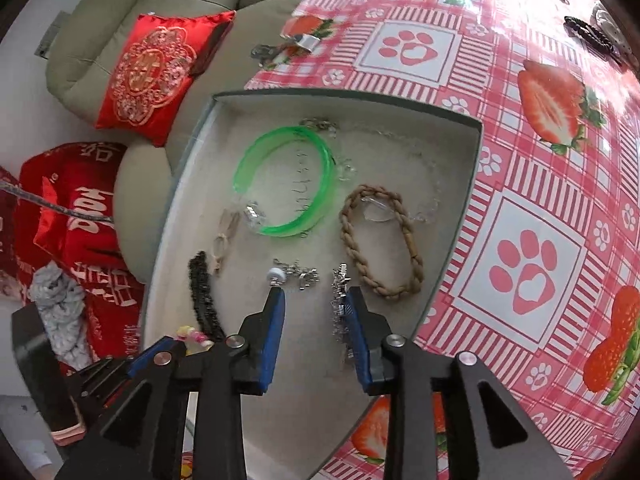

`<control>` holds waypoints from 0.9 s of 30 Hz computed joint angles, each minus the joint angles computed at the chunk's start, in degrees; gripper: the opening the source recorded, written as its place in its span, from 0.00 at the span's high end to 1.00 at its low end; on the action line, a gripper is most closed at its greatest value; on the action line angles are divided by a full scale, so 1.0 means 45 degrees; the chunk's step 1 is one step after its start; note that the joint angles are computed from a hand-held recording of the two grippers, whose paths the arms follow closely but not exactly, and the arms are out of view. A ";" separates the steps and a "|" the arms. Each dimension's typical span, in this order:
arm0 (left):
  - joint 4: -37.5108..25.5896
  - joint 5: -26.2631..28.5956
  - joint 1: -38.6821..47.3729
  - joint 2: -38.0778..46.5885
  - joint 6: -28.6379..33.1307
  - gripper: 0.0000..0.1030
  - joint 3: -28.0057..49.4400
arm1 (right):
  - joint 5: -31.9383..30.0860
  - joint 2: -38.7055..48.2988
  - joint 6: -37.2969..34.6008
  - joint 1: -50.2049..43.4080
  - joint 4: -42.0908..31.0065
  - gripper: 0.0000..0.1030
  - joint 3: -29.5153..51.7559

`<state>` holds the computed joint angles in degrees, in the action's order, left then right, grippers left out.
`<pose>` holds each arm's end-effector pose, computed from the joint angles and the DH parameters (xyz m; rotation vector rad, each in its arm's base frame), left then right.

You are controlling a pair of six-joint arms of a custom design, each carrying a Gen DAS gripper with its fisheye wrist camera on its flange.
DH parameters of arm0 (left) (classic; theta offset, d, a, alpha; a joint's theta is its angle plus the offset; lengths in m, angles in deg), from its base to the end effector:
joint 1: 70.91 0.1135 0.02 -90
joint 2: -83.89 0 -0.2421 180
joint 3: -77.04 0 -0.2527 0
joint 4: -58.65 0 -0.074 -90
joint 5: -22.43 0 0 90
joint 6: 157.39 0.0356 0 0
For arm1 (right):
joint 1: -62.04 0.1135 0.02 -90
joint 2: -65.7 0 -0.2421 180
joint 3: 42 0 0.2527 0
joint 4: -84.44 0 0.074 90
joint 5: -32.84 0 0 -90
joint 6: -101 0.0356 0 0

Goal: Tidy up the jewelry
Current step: 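Lower both tools into the tray and open them to release the items, then move both open tools back over the table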

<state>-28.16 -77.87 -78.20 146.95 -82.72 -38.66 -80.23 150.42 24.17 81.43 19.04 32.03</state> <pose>0.1708 -0.0154 0.2261 -0.2223 3.0128 0.2441 0.2517 0.1034 0.2041 -0.2332 2.9388 0.6781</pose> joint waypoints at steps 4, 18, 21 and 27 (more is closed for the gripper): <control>-0.0150 -0.0434 -0.0478 -0.0360 -0.0427 0.00 0.0262 | -0.0487 -0.0534 -0.0030 -0.0247 -0.0179 0.56 0.0001; -0.0497 -0.0758 -0.3460 0.1008 -0.1338 0.00 0.2599 | -0.0880 -0.2671 -0.1721 -0.3617 -0.2814 0.22 0.0391; -0.0494 -0.0317 -0.4307 0.1617 -0.1518 0.00 0.3322 | -0.0745 -0.2623 -0.2468 -0.4949 -0.3571 0.22 0.0506; -0.0445 -0.0010 -0.6546 0.3436 -0.2474 0.00 0.5255 | -0.0312 -0.2674 -0.4434 -0.8206 -0.4533 0.22 0.0401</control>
